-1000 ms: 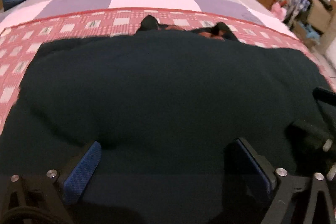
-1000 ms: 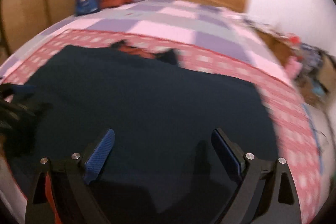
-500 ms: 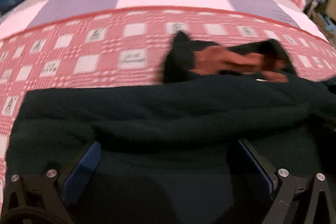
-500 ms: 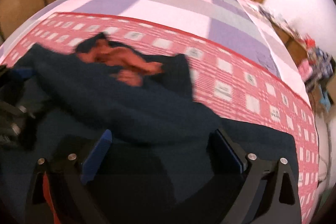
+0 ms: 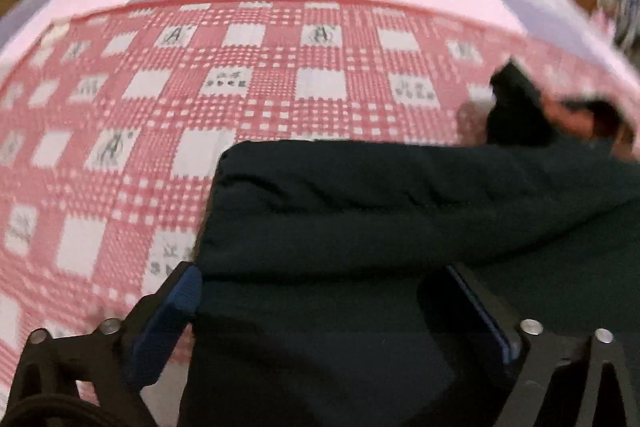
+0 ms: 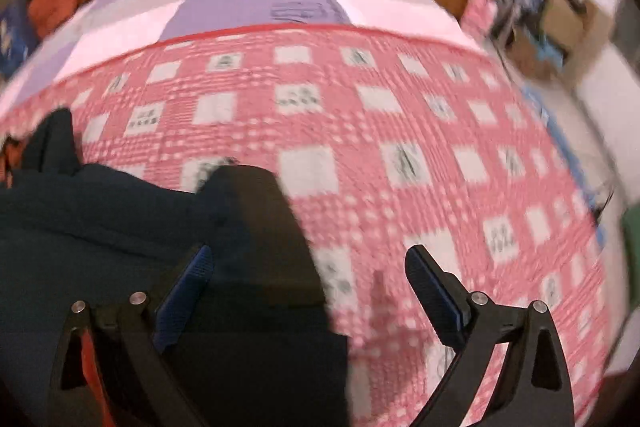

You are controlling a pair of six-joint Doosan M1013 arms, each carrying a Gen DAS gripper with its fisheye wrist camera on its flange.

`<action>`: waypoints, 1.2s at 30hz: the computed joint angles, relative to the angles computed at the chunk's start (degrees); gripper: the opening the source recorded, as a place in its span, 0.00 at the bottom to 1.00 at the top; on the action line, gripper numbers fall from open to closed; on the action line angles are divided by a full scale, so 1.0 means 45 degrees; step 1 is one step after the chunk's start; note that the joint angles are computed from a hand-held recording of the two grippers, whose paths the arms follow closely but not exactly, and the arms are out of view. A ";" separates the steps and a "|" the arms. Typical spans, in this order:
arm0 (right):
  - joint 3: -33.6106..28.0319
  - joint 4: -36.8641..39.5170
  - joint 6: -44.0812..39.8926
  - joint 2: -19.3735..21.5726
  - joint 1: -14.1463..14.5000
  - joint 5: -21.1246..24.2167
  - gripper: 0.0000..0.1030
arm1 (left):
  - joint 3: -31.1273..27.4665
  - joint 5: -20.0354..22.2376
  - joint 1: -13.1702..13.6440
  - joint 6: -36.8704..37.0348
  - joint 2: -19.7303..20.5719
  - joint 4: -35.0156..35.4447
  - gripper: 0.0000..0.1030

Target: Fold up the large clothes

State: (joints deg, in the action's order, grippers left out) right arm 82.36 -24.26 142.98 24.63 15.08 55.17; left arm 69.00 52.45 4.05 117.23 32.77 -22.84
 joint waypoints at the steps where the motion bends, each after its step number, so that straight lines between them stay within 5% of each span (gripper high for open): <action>1: 0.0077 -0.0095 -0.0032 -0.0042 0.0027 -0.0028 0.95 | 0.0105 0.0137 0.0285 0.0206 -0.0021 -0.1130 0.93; 3: 0.0247 -0.0350 0.0061 -0.0133 0.0073 -0.0232 0.95 | 0.0117 0.0433 0.0494 0.0077 -0.0016 -0.1568 0.89; 7: 0.0518 -0.0291 0.0458 -0.0351 0.0062 -0.0489 0.95 | 0.0461 0.0077 0.0842 -0.2455 -0.0128 -0.0025 0.92; 11: 0.0338 -0.1991 0.0943 -0.0387 0.0615 0.0542 0.94 | 0.1347 -0.0934 0.0766 -0.2875 -0.0860 0.1182 0.92; 13: 0.0338 -0.3796 0.1397 -0.0500 0.1265 0.1040 0.94 | 0.2092 -0.1854 0.0503 -0.1542 -0.1600 0.0917 0.92; 16: 0.0602 -0.4855 0.1698 -0.0932 0.2273 -0.0342 0.94 | 0.3147 -0.2299 0.0063 0.1710 -0.2647 -0.1589 0.92; 19: 0.0472 -0.4490 0.0986 -0.0932 0.3173 -0.1759 0.94 | 0.3930 -0.1364 -0.0540 0.3659 -0.3318 -0.3513 0.92; 22: 0.0100 -0.2925 -0.0880 -0.0601 0.3986 -0.2695 0.94 | 0.4728 -0.1024 -0.1195 0.4059 -0.3763 -0.3377 0.92; 24: 0.0043 -0.2433 -0.1649 -0.0391 0.4273 -0.2388 0.94 | 0.5280 -0.1474 -0.1378 0.3905 -0.4020 -0.2658 0.92; 29: 0.1790 -0.3328 0.0089 -0.1291 0.3910 -0.2170 0.94 | 0.5930 -0.2629 -0.0756 0.4022 -0.4254 -0.1742 0.95; 36: 0.3998 -0.3424 0.2754 -0.3045 0.2641 -0.0301 0.94 | 0.5587 -0.2985 0.0125 -0.0980 -0.3999 0.2808 1.00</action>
State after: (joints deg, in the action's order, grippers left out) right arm 100.35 -39.67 155.37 10.93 26.97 53.81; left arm 94.14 39.01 4.62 112.82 14.77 -10.20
